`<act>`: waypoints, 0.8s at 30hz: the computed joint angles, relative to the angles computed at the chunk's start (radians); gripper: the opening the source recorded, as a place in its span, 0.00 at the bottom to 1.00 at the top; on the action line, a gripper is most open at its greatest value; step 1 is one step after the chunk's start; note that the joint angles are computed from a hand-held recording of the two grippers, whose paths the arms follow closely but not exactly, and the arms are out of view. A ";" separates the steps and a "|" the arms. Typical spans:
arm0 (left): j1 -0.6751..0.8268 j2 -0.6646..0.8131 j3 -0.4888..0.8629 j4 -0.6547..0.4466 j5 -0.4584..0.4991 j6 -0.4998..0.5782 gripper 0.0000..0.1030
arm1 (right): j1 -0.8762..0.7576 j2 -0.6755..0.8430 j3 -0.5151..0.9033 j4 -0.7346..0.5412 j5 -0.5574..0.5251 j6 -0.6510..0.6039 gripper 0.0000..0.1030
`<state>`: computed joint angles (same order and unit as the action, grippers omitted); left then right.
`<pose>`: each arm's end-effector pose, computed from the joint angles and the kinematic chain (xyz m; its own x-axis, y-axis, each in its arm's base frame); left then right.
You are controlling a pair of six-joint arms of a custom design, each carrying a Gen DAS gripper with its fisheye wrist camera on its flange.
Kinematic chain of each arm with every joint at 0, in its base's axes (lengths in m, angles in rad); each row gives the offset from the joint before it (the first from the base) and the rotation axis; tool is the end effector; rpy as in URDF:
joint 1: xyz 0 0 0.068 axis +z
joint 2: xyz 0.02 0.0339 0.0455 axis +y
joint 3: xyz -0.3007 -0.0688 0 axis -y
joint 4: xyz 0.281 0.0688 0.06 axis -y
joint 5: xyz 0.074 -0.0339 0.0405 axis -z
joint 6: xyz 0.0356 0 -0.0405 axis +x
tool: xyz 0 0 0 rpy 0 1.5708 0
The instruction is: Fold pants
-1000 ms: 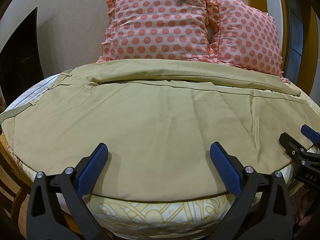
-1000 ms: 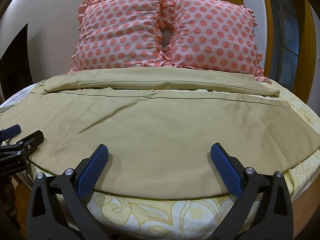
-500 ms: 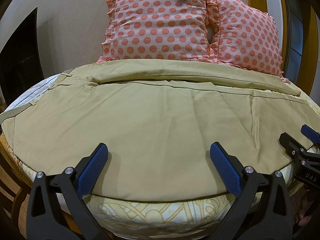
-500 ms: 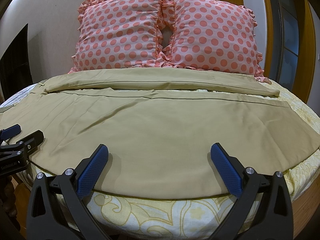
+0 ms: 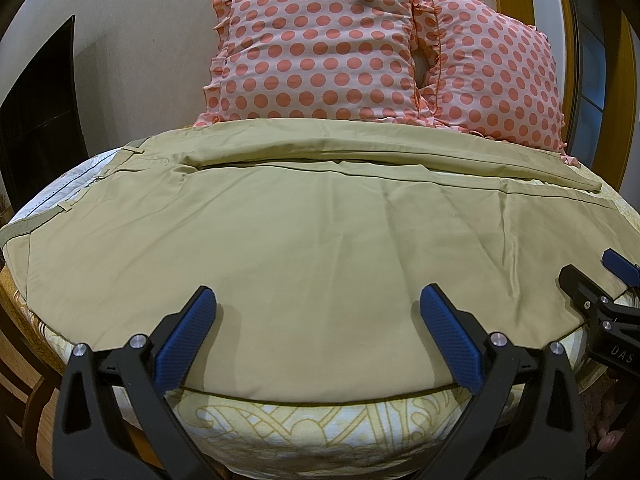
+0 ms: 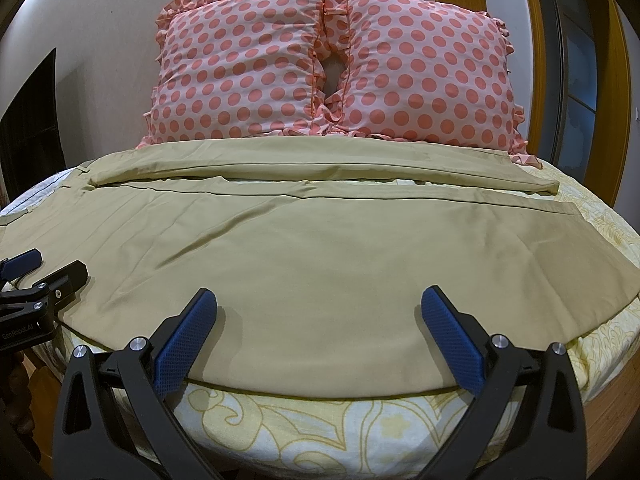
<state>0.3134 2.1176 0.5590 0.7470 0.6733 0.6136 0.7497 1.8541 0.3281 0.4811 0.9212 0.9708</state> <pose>0.3016 0.0744 0.0162 -0.4678 0.3216 -0.8232 0.5341 0.8450 0.0265 0.1837 0.1323 0.0416 -0.4561 0.2574 -0.8519 0.4549 0.8902 0.0254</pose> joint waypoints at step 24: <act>0.000 -0.001 0.004 -0.011 0.002 0.008 0.98 | -0.007 -0.019 -0.031 0.061 -0.023 -0.062 0.99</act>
<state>0.3132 2.1164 0.5635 0.7360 0.6757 0.6215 0.7430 1.8351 0.2973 0.5421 0.8982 0.9091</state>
